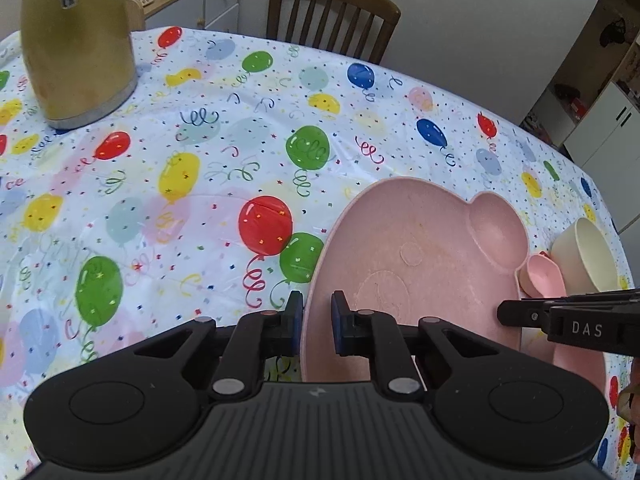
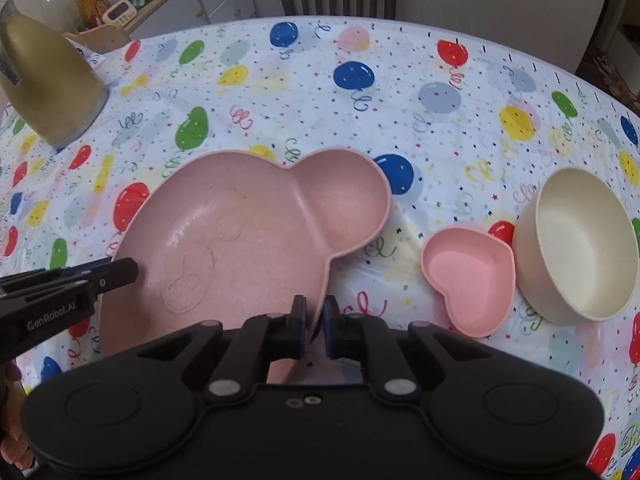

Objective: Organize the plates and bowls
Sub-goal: 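Grasp the rim of the pink bear-shaped plate with both grippers, then lift the pink bear-shaped plate and carry it over the white plates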

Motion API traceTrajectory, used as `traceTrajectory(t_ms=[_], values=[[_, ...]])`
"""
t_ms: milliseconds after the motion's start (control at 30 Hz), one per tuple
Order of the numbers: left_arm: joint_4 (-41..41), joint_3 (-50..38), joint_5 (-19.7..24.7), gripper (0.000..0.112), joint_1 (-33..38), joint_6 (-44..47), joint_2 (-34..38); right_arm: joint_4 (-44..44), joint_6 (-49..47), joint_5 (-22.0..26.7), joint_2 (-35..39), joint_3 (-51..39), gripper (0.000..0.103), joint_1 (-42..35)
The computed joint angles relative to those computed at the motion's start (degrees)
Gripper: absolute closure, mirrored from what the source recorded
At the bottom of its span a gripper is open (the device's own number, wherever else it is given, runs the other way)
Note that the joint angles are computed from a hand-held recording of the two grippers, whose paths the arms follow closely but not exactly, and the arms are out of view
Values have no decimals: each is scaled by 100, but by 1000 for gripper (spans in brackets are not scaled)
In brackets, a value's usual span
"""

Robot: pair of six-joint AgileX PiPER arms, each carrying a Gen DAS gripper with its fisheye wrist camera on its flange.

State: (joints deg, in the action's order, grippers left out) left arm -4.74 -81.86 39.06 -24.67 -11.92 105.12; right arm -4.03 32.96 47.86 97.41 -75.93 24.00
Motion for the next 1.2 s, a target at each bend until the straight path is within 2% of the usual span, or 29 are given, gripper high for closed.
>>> traceTrajectory(t_ms=[267,533,867,1200], values=[[401,556,281,98,-73,-541,-996,169,-283,229,-481,-91,95,182],[1035,1167,707,98,-486,-1563,-2076,202,-472,565,-1126,101,95,499],[2055,2066,1259,98,-1693,-3469,-3222,169,-504,740,-2078,817,95,964],[2725,2607,1814,98,-3118,-5180,-3772,-1,-244,929,-2834,1528,95,1395]])
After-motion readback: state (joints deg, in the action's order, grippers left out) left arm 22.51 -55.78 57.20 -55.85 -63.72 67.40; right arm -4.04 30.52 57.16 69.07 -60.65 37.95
